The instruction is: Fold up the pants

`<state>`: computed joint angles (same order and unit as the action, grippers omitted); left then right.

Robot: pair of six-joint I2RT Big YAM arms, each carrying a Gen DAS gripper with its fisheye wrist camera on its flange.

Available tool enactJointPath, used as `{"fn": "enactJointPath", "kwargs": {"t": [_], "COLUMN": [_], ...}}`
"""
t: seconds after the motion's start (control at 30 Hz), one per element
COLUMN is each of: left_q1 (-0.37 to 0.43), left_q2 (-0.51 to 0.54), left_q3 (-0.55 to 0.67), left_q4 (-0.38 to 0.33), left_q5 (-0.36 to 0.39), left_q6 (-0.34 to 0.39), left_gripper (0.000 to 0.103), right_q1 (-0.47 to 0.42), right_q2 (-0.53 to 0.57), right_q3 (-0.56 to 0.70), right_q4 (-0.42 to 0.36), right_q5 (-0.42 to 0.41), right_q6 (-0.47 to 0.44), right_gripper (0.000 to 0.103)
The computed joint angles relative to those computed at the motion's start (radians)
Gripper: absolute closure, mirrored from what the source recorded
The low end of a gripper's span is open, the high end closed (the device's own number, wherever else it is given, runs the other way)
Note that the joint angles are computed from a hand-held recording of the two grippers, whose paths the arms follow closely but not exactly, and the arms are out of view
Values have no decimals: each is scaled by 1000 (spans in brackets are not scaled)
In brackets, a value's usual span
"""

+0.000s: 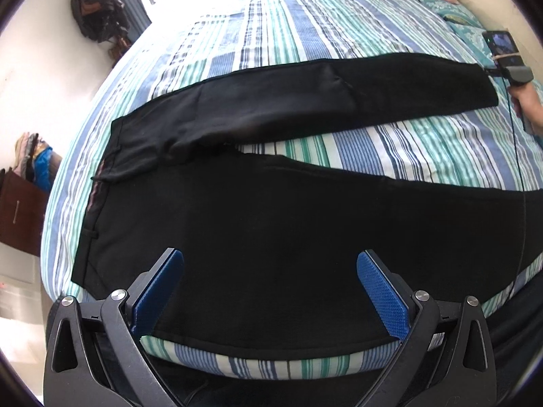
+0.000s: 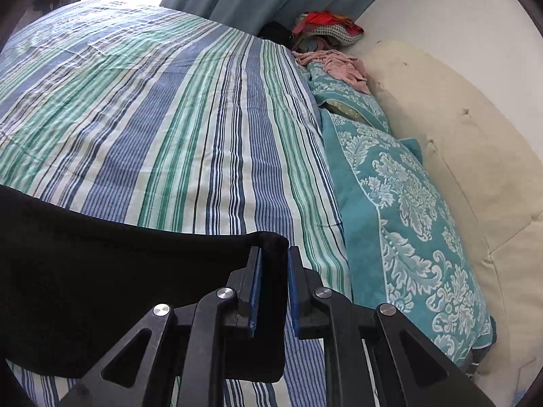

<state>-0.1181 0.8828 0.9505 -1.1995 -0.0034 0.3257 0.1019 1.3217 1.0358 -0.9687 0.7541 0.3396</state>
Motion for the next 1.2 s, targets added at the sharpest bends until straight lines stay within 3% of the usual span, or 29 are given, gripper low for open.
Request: {"fn": "enactJointPath", "kwargs": {"t": [0.1, 0.2, 0.27, 0.3, 0.37, 0.4, 0.5, 0.6, 0.63, 0.67, 0.8, 0.9, 1.07, 1.2], "left_q1": [9, 19, 13, 2, -9, -5, 39, 58, 67, 75, 108, 113, 45, -52], "left_q2": [111, 262, 358, 406, 510, 554, 552, 543, 535, 527, 456, 357, 158, 39], "left_q3": [46, 100, 116, 117, 130, 139, 105, 120, 125, 128, 99, 47, -65, -162], "left_q4": [107, 265, 397, 458, 516, 512, 570, 530, 516, 512, 518, 493, 378, 273], "left_q5": [15, -17, -69, -131, -258, -283, -182, -156, -153, -147, -126, -69, 52, 123], "left_q6": [-56, -128, -137, -136, -134, -127, -124, -91, -90, -86, -54, -28, -16, -36], "left_gripper": [1, 1, 1, 1, 1, 0, 0, 0, 0, 0, 1, 1, 1, 1], "right_q1": [-39, 16, 82, 120, 204, 245, 325, 328, 326, 318, 273, 322, 581, 866], "right_q2": [2, -98, -162, -176, -163, -135, -21, 84, 69, 60, -6, -106, -200, -164], "right_q3": [-42, -121, -163, -175, -180, -169, -128, -95, -121, -131, -156, -171, -145, -103], "right_q4": [-26, 51, 142, 188, 275, 306, 378, 355, 397, 388, 277, 230, 178, 169], "right_q5": [-84, -98, -198, -260, -376, -411, -494, -549, -537, -507, -460, -412, -367, -335], "right_q6": [126, 220, 254, 269, 284, 283, 255, 255, 259, 276, 385, 406, 563, 749], "right_gripper": [46, 41, 32, 28, 27, 27, 26, 23, 20, 20, 19, 19, 19, 18]}}
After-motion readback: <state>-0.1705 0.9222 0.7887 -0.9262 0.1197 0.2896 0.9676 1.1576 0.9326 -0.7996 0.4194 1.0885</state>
